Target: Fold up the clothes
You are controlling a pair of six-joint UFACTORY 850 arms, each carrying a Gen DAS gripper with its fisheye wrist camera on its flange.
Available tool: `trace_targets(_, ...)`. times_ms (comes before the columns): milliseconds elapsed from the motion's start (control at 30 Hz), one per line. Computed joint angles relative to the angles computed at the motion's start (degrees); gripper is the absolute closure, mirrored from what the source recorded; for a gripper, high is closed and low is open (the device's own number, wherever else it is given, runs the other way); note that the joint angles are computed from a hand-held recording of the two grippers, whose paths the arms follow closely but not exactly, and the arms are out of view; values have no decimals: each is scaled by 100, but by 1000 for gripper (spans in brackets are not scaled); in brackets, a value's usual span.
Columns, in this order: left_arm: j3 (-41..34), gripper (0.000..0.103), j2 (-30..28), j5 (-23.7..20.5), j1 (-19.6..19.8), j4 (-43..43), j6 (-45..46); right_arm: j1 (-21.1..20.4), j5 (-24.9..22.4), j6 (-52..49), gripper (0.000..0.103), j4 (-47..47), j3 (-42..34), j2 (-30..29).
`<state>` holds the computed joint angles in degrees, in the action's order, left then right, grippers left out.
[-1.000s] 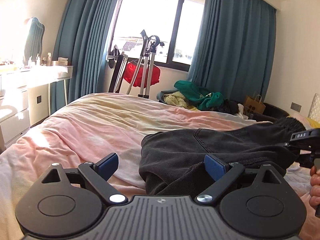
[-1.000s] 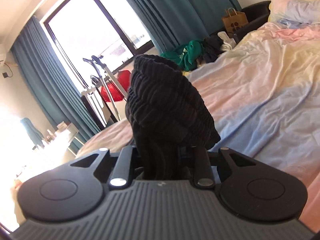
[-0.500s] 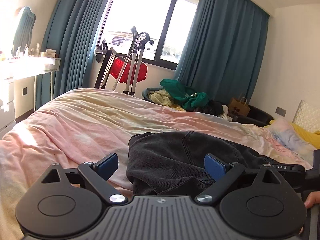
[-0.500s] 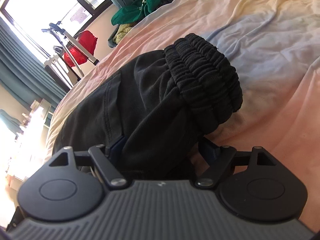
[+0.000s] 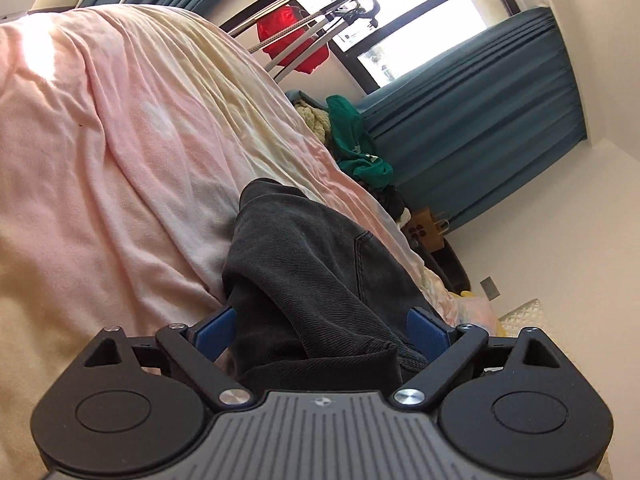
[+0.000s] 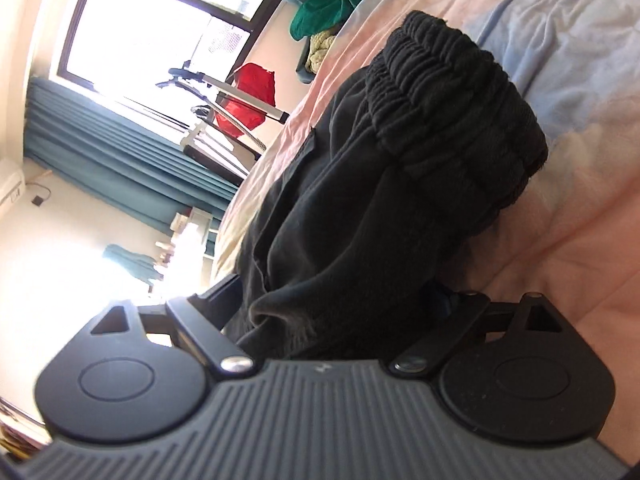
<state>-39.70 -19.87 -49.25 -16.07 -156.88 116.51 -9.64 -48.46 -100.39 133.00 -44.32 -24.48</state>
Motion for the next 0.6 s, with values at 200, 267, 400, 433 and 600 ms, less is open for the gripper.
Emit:
trace_targets(200, -115, 10, -188, 133, 14, 101, -264, 56, 143, 461, 10, 39, -200, -200)
trace_targets(267, -112, 10, -245, -4, 60, 179, -489, 56, -18, 460, 9, 30, -162, -118)
trace_targets(400, -182, 12, -364, 13, 48, 197, -680, 34, -281, 288, 9, 208, -78, -91)
trace_targets(433, -230, 13, -408, 36, 49, 325, -734, 57, -194, 281, 9, 239, -124, -141)
trace_targets(600, -310, 40, -442, 321, -140, -5, -277, 307, 711, -201, 30, 582, -308, -222)
